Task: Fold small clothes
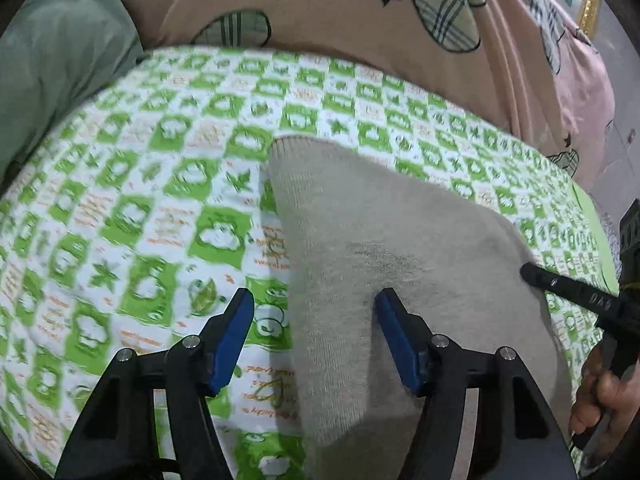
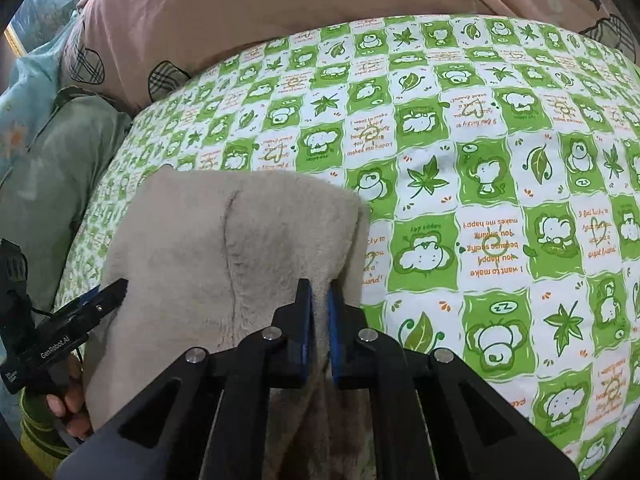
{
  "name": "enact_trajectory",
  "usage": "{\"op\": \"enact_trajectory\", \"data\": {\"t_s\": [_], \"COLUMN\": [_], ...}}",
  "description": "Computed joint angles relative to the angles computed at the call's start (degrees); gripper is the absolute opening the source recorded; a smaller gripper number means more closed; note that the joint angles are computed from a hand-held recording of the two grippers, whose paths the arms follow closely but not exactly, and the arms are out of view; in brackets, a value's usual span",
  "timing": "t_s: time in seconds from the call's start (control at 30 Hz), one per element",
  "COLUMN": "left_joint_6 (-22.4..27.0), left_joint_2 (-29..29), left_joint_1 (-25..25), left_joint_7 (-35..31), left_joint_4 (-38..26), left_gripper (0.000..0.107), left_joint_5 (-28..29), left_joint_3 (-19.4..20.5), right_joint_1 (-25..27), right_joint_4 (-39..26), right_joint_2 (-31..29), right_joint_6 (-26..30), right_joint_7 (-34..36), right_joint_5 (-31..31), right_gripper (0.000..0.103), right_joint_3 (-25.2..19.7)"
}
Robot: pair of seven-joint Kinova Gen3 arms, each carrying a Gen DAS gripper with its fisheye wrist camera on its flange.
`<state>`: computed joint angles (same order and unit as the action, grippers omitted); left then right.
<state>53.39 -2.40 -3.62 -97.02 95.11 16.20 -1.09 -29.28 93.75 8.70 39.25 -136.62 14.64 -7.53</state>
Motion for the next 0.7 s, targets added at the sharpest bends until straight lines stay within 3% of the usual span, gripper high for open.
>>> {"op": "enact_trajectory", "data": {"t_s": [0.13, 0.23, 0.3, 0.33, 0.37, 0.47, 0.53, 0.7], "left_joint_6": [-0.7, 0.3, 1.1, 1.7, 2.2, 3.4, 4.6, 7.5], "left_joint_2": [0.3, -0.7, -1.9, -2.8, -3.7, -6.8, -9.2, -14.7], "left_joint_1": [-0.5, -0.4, -0.1, 0.1, 0.2, 0.6, 0.7, 1.1], "left_joint_7": [-1.1, 0.2, 0.7, 0.9, 0.9, 2.0, 3.7, 9.4], "left_joint_4": [0.8, 0.3, 0.2, 0.3, 0.6, 1.7, 2.5, 4.4], "left_gripper": [0.070, 0.070, 0.068, 0.068, 0.068, 0.069, 0.078, 0.084], "left_joint_5": [2.0, 0.0, -1.5, -1.9, -2.2, -3.3, -5.2, -12.8], "left_joint_3": [-0.6, -0.1, 0.1, 0.1, 0.0, -0.1, 0.3, 3.6], "right_joint_1": [0.1, 0.2, 0.4, 0.4, 0.4, 0.3, 0.5, -0.1], "right_joint_4": [0.6, 1.5, 3.1, 3.9, 4.6, 6.8, 7.9, 10.3], "right_joint_2": [-2.3, -4.5, -6.8, -7.9, -8.8, -11.6, -13.2, -16.1], "right_joint_6": [-0.1, 0.2, -0.1, -0.3, -0.4, -0.1, 0.1, 2.1], "right_joint_7": [-1.3, -2.8, -4.1, -5.0, -6.2, -9.7, -10.0, -12.5], "right_joint_5": [-0.3, 0.0, 0.3, 0.8, 1.7, 4.4, 3.7, 4.4], "right_gripper": [0.013, 0.019, 0.036, 0.053, 0.060, 0.060, 0.062, 0.076], "right_joint_3": [-0.2, -1.0, -1.9, -2.5, -3.2, -5.8, -7.2, -11.5]}}
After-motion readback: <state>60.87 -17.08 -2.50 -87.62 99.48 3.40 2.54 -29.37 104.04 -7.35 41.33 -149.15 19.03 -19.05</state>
